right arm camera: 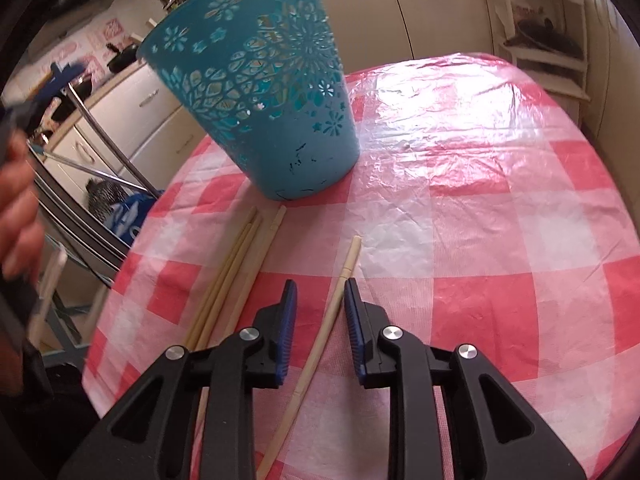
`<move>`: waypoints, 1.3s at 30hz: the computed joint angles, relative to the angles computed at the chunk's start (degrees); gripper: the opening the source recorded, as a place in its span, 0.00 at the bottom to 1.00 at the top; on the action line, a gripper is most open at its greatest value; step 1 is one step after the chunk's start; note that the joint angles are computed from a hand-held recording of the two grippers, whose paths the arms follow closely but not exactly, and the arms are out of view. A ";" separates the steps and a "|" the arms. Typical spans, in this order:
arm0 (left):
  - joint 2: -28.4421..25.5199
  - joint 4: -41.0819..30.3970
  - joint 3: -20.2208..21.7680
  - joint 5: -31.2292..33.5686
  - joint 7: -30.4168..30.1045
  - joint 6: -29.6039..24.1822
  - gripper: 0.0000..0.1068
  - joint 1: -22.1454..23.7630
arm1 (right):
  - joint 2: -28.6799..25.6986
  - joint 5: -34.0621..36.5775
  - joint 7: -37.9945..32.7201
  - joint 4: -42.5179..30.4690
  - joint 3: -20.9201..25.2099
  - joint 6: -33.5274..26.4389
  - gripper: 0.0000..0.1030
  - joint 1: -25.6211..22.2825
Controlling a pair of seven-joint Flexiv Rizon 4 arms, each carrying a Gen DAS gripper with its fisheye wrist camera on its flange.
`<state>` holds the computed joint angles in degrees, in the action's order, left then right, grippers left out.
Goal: Organize utensils
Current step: 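Lift the chopstick into the teal basket and open the left tool, then close the right tool on a single wooden chopstick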
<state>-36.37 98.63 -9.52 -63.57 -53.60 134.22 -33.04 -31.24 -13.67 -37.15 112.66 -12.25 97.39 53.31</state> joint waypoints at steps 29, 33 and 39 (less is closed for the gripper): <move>9.55 11.05 4.74 -2.33 -6.08 -11.09 0.89 0.38 | 2.36 -21.20 18.29 -4.69 -4.21 -25.78 0.14 4.53; 9.38 10.60 4.56 -3.11 -4.95 -11.16 0.89 0.08 | 2.52 -25.94 19.11 -4.84 -2.30 -27.25 0.13 2.74; 8.83 9.40 4.31 -5.81 -1.58 -11.57 0.89 -0.52 | 3.93 -29.78 22.51 -3.15 1.78 -26.37 0.06 -1.35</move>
<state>-27.54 108.04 -5.21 -69.37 -55.19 122.65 -33.57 -27.31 -43.46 -14.63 109.51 -10.47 71.02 51.96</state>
